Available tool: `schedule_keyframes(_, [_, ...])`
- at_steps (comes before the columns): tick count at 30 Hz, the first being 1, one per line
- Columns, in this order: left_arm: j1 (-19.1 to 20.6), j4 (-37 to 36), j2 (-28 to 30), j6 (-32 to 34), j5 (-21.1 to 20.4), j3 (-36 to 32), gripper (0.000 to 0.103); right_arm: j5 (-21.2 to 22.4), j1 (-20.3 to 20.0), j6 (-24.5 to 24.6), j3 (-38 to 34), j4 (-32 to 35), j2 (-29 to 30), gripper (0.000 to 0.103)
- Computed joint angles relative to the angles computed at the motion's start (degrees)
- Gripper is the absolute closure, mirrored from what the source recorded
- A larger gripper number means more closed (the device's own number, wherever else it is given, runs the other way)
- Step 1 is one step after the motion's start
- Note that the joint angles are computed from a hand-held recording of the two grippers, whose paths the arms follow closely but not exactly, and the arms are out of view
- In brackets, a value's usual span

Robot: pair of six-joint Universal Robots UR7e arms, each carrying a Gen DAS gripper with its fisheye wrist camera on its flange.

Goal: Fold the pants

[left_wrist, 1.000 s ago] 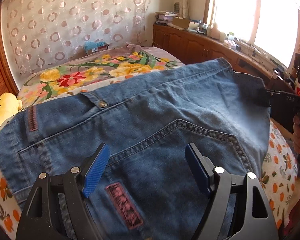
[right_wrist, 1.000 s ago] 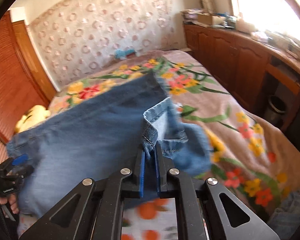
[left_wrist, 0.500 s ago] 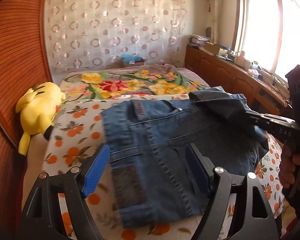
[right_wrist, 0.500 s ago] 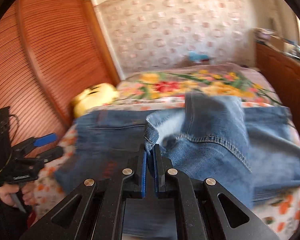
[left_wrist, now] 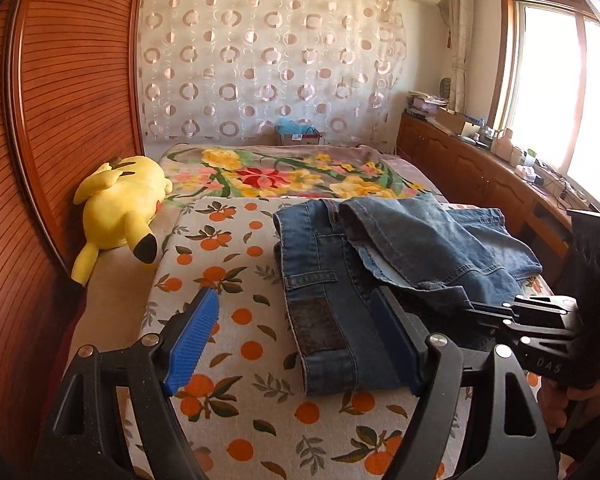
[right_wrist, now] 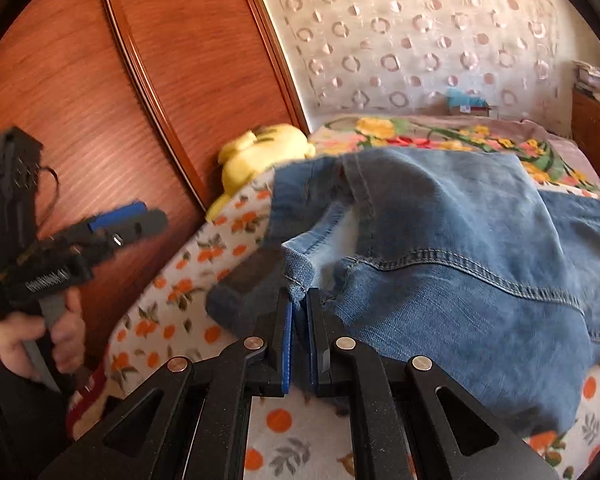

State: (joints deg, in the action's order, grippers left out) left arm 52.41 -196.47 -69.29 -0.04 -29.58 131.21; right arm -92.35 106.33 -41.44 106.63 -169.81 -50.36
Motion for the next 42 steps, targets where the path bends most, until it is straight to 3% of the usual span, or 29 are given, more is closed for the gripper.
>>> schedule_keyframes(4, [-0.10,1.64,0.74,-1.17,-0.88,-0.38,0.024,-0.75,0.59,-2.14,2.37,-1.83,-2.30,0.085])
schedule_keyframes(6, [-0.24,2.03,1.73,-1.17,-1.57,-1.11,0.024,-1.16,0.84,-2.41,3.71,-3.36,-3.52,0.076])
schedule_keyframes(11, [-0.31,3.31,4.48,-1.10,-4.10,-3.08,0.024,-2.67,-1.06,-3.86,7.77,-10.33,-5.53,0.064])
schedule_keyframes(17, [1.73,5.66,9.59,0.93,-9.20,-7.52,0.024,-8.40,-3.26,-3.51,8.89,-16.69,-4.54,0.062])
schedule_keyframes(22, [3.81,10.44,12.96,0.84,-13.13,-12.08,0.037,-11.13,-4.01,-1.22,8.28,-18.56,-3.60,0.062])
schedule_keyframes(26, [4.81,14.99,14.51,-0.05,-14.56,-15.12,0.046,-14.26,-3.35,-0.82,7.22,-19.86,-2.07,0.056])
schedule_keyframes(29, [5.76,19.08,15.00,-1.73,-15.41,-16.81,0.047,-14.44,-2.58,0.62,7.30,-19.16,-2.26,0.056])
schedule_keyframes(31, [6.16,20.17,15.03,-2.48,-16.19,-16.88,0.054,-13.95,-2.12,-0.14,7.76,-20.89,-2.35,0.056])
schedule_keyframes(32, [6.21,20.21,15.04,-2.68,-16.61,-16.73,0.058,-13.73,-1.74,-0.32,8.00,-21.83,-2.05,0.056])
schedule_keyframes(34, [5.94,19.99,14.80,-2.64,-17.65,-16.14,0.079,-12.19,-2.42,-0.34,9.04,-22.28,-2.61,0.056])
schedule_keyframes(38, [3.87,14.29,13.75,0.42,-17.57,-12.96,0.097,-9.98,-2.73,0.81,10.52,-23.92,-3.43,0.056])
schedule_keyframes(42, [0.93,7.38,8.95,1.45,-15.94,-7.63,0.098,-7.02,-3.87,1.64,12.68,-26.67,-4.80,0.054])
